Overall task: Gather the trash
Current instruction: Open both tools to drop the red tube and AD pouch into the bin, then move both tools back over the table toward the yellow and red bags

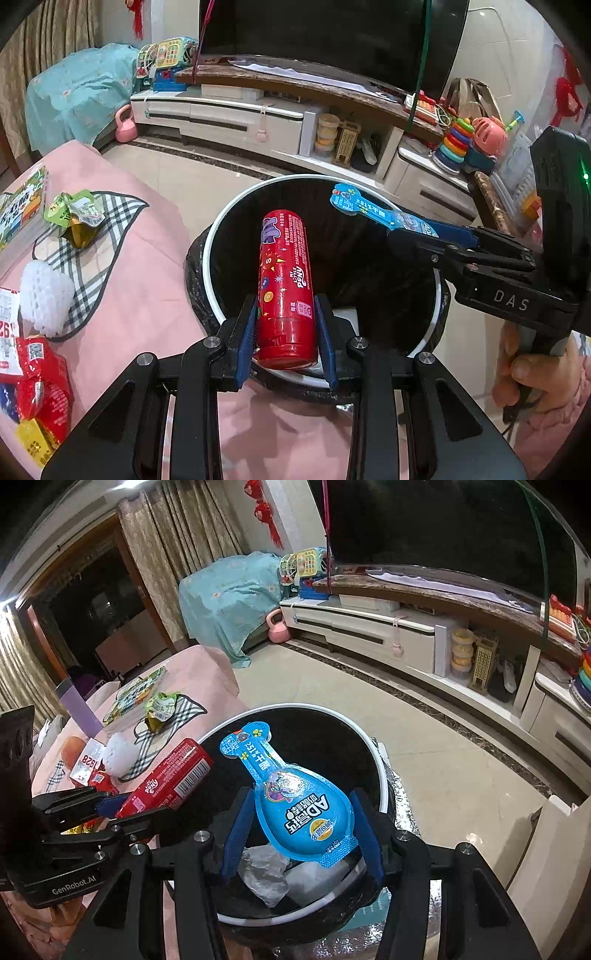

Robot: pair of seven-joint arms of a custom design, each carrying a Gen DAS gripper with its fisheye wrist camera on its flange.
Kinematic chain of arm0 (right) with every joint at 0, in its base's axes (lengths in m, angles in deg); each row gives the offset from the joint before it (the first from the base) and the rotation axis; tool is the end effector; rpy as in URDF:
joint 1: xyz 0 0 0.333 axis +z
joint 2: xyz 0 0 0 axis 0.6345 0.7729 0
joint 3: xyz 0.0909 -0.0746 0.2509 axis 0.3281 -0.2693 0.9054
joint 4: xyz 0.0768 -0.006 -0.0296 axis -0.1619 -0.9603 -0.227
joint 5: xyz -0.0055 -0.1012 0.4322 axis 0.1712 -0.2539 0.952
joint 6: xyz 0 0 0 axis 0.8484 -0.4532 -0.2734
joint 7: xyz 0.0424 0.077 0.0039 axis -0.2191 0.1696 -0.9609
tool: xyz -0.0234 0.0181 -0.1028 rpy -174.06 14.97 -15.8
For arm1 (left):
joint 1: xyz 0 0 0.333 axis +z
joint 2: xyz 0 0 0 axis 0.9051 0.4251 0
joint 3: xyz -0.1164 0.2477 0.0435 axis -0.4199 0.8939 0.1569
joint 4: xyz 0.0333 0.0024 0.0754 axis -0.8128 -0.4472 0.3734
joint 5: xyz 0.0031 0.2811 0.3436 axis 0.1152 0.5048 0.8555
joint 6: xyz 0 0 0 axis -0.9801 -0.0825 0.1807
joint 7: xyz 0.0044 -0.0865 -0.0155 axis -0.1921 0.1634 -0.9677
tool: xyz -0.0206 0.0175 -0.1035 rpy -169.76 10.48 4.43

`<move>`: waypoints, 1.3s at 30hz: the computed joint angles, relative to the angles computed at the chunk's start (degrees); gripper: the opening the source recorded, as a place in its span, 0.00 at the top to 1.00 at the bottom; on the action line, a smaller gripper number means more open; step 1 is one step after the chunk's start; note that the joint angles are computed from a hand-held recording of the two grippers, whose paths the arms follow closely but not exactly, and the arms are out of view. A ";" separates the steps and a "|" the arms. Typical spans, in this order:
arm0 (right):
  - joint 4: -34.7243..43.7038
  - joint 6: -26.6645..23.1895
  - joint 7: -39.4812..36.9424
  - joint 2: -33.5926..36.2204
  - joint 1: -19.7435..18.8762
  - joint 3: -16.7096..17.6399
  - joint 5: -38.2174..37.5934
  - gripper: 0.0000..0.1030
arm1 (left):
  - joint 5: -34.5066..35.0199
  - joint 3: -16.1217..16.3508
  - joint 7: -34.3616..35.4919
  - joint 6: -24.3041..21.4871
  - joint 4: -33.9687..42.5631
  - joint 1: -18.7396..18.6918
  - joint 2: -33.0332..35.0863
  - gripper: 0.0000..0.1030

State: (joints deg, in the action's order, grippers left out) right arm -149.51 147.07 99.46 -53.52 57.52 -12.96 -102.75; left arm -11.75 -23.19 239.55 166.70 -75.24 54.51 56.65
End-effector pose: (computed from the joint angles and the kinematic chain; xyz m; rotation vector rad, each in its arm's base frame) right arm 0.4024 0.3131 0.4680 -1.2681 2.1119 -0.6100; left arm 0.5063 -0.1222 0.4924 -0.9164 2.7492 -0.9688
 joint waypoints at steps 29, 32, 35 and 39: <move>1.85 4.70 12.27 0.28 -1.69 5.52 -5.31 0.10 | -1.72 5.76 -2.31 -1.49 -5.78 6.15 -6.43 0.30; 4.37 4.46 14.21 2.89 -1.02 6.30 -7.64 0.10 | -1.50 7.06 -2.99 -1.94 -6.20 7.96 -6.74 0.30; 7.35 5.04 16.00 6.34 0.15 6.63 -10.86 0.07 | -1.69 8.18 -3.40 -2.22 -6.48 9.73 -6.99 0.30; 11.67 3.90 16.97 11.22 2.62 6.33 -14.62 0.05 | -1.25 9.03 -4.33 0.54 -7.93 12.76 -8.07 0.20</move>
